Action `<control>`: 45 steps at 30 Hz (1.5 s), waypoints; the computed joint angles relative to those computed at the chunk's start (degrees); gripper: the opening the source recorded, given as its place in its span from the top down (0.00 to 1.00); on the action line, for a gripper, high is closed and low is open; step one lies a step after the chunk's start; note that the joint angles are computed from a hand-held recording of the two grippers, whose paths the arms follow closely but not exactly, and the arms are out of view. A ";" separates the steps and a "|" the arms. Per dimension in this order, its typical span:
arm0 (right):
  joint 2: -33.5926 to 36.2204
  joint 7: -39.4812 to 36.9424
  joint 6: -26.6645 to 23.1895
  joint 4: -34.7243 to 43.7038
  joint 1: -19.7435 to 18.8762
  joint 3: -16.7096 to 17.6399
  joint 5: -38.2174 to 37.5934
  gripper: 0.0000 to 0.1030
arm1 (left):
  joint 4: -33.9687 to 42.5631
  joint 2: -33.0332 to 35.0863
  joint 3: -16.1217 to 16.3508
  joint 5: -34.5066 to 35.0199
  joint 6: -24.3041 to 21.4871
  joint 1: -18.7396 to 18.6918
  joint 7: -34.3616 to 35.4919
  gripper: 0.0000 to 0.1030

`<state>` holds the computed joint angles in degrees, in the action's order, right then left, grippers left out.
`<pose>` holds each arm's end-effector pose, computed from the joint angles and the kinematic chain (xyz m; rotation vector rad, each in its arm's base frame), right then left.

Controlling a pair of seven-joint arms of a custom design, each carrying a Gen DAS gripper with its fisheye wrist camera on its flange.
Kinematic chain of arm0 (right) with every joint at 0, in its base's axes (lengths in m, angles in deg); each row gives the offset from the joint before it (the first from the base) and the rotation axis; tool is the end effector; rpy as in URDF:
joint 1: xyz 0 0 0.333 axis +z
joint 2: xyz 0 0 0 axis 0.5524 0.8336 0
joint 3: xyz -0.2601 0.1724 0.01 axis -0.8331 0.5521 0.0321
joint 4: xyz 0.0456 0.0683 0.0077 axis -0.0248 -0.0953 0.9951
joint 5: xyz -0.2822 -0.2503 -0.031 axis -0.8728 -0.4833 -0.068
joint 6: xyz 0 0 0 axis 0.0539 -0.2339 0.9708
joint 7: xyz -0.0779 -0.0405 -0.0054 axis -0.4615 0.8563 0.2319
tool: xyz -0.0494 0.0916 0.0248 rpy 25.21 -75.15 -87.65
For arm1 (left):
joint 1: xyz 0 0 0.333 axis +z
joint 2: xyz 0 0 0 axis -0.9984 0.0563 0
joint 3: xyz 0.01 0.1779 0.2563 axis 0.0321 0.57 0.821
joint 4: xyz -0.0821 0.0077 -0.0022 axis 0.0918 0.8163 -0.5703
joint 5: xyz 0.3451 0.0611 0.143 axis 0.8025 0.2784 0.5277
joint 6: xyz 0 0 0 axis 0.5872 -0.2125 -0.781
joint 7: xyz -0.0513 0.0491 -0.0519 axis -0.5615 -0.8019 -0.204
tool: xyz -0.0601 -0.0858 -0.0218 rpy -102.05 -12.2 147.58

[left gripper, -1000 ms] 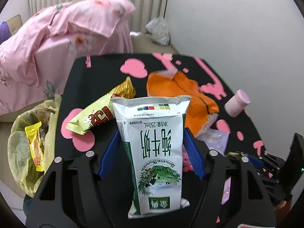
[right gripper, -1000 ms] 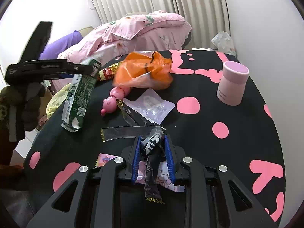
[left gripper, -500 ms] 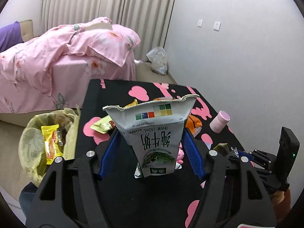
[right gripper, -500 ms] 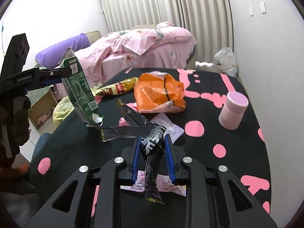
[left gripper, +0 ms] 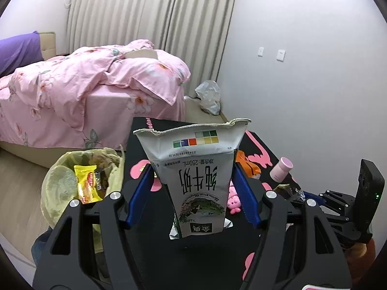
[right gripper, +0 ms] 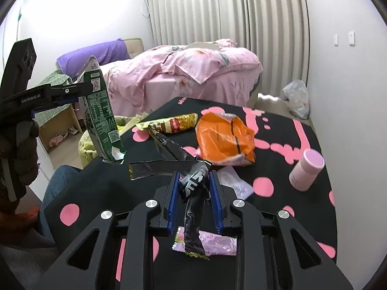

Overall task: Collect trash
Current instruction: 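Carry the milk carton and black wrapper to the trash bag and release both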

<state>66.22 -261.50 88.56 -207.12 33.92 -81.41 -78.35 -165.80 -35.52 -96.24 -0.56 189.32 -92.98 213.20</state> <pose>0.4060 0.1093 0.4660 -1.5232 1.6818 -0.8505 0.5650 -0.1285 0.5294 -1.1578 2.2161 -1.4156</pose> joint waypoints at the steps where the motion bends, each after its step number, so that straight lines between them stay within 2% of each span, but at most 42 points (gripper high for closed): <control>1: 0.23 -1.55 -0.52 0.65 0.37 0.20 1.13 0.76 | -0.08 -0.14 0.11 -0.55 0.16 0.10 0.33 0.39; 4: 1.83 -2.58 -0.02 4.14 0.48 0.97 0.58 0.76 | 0.05 -0.70 0.76 -3.28 1.61 0.64 2.75 0.39; 12: 9.86 -11.23 -0.78 15.26 3.11 2.42 4.90 0.76 | 4.08 0.64 2.21 -8.44 7.31 3.01 7.12 0.39; 18: 16.05 -23.39 -0.68 21.20 6.30 1.75 14.19 0.76 | 8.73 4.14 2.24 -13.70 10.55 5.59 11.56 0.39; 21: 18.93 -29.66 -0.31 23.79 7.71 1.16 19.54 0.76 | 10.81 6.31 1.80 -13.05 11.12 6.79 10.65 0.39; 26: 24.36 -38.33 -0.71 28.99 10.19 -0.40 26.86 0.76 | 15.81 12.26 0.75 -7.43 6.91 9.51 3.17 0.39; 29: 28.92 -46.25 -0.83 32.78 11.27 -0.77 35.08 0.76 | 20.64 17.86 -0.98 -4.59 6.47 10.63 0.86 0.39; 31: 31.11 -50.62 -0.91 34.69 11.69 -0.77 39.23 0.76 | 24.69 22.37 -1.75 -0.86 4.48 11.33 -2.07 0.39; 35: 36.70 -61.94 -2.66 39.75 10.59 2.06 50.13 0.76 | 31.09 30.74 0.08 13.09 3.42 9.19 -12.75 0.40; 37: 39.84 -68.01 -4.51 42.90 9.33 4.54 55.92 0.76 | 31.51 32.33 0.51 16.78 2.70 9.27 -16.64 0.40; 39: 42.30 -72.33 -5.97 45.73 9.14 5.52 59.48 0.76 | 30.35 32.91 1.94 21.23 4.06 8.52 -21.20 0.40; 42: 46.16 -78.75 -8.14 50.51 8.90 6.99 64.09 0.76 | 27.28 32.58 4.69 28.08 9.56 6.44 -26.73 0.40; 45: 50.49 -84.55 -9.97 56.07 9.18 8.12 67.66 0.76 | 26.30 32.48 4.20 30.27 10.45 7.85 -30.33 0.40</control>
<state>116.71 -346.05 78.59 -151.05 43.10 -73.29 -10.69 -139.50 -3.05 -92.05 29.72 199.77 -85.13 182.87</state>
